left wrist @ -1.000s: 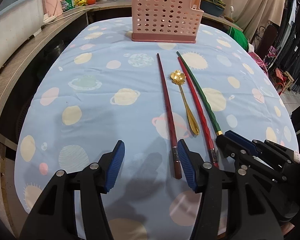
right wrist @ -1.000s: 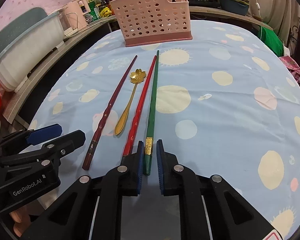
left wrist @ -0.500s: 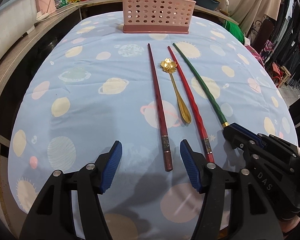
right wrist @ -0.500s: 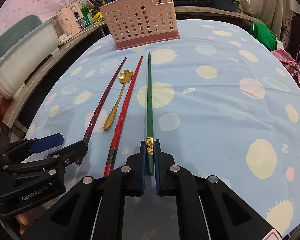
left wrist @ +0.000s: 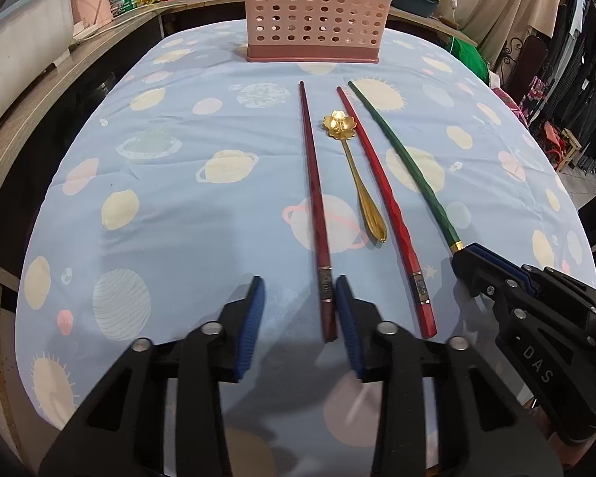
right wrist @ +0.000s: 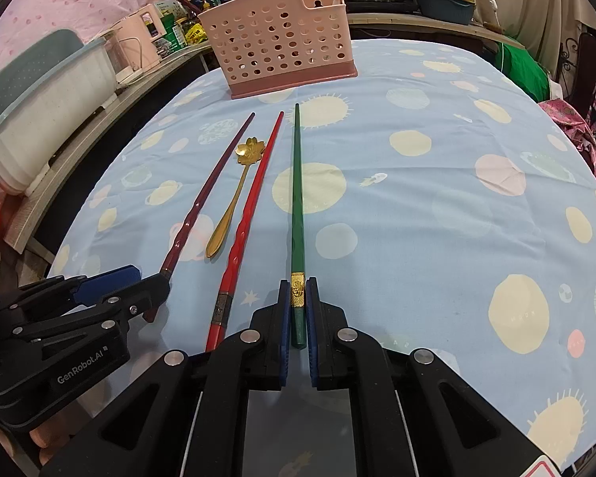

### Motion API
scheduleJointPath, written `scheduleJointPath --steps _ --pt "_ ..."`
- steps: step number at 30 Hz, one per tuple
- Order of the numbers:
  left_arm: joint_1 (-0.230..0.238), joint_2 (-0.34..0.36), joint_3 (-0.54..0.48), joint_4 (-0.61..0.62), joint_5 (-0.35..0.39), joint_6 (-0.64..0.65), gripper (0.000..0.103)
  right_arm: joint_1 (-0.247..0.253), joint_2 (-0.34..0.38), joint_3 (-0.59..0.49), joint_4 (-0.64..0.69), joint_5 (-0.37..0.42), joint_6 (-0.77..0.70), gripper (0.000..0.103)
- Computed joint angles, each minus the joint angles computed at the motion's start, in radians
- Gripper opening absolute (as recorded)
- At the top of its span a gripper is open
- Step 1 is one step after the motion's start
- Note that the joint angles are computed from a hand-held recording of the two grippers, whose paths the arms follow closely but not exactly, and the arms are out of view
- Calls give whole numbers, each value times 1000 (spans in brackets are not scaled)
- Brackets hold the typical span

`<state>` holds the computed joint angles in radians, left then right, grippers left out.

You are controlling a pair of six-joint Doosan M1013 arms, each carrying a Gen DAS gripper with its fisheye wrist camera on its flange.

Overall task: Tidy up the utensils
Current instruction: 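Close left tool on a dark red chopstick while right tool grasps a green chopstick, then lift both chopsticks and carry them over the pink basket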

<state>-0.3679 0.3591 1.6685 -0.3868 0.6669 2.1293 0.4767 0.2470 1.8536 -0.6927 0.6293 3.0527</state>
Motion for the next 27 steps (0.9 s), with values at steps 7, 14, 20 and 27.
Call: scheduleJointPath --steps 7,14,20,27 --pt "1 2 -4 -4 10 3 7 0 0 0 0 0 -1 7" --pt "0 1 -4 1 11 -5 7 1 -6 7 -18 -6 29 7" --pt "9 -6 -6 -20 10 -10 7 -3 -24 21 -42 -12 70 7" --pt "22 -20 -19 -61 17 9 7 -3 -51 33 -104 -9 138 7"
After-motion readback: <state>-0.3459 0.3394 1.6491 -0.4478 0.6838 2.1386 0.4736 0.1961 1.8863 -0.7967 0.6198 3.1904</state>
